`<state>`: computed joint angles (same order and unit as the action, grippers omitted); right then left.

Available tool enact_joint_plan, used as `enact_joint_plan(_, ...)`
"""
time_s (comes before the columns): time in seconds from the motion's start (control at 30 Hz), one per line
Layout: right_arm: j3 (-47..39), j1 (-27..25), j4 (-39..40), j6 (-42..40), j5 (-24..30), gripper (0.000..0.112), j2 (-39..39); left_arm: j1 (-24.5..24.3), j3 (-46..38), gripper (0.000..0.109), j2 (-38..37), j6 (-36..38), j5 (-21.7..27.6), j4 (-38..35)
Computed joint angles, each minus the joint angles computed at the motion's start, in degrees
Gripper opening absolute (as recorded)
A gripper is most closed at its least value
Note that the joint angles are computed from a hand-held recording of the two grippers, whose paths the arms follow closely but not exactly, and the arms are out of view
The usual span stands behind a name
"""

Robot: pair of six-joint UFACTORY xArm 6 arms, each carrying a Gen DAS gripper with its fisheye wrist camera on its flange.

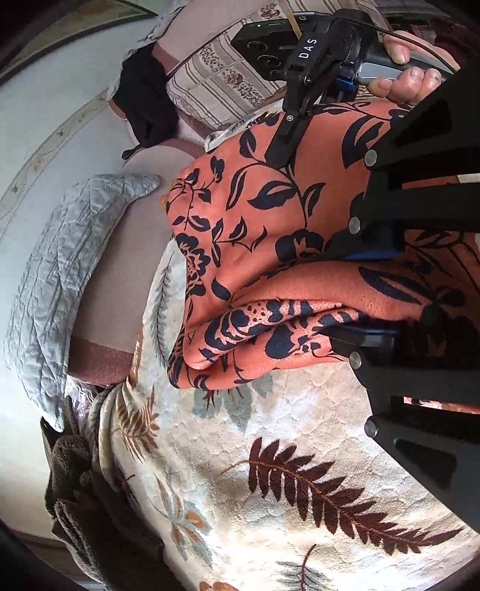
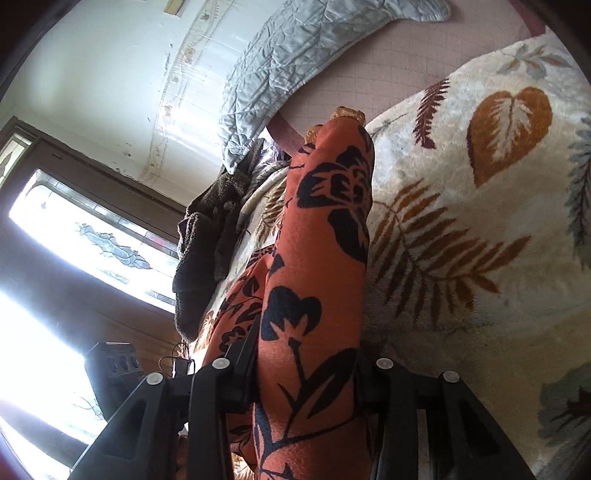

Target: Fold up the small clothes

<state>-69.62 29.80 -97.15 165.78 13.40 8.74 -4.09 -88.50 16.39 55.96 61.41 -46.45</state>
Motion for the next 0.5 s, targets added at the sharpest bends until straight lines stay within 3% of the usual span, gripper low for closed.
enact_joint_plan(0.37, 15.00, 3.23, -4.26, 8.63, 5.89, 0.040, -13.88, -4.94, 16.91, 0.026, -14.14, 7.48, -5.80, -1.36)
enact_joint_plan(0.5, 17.48, 3.29, -4.86, 11.13, 5.97, 0.040, -15.33, -6.88, 21.09, 0.026, -17.13, 8.35, -9.76, -0.11)
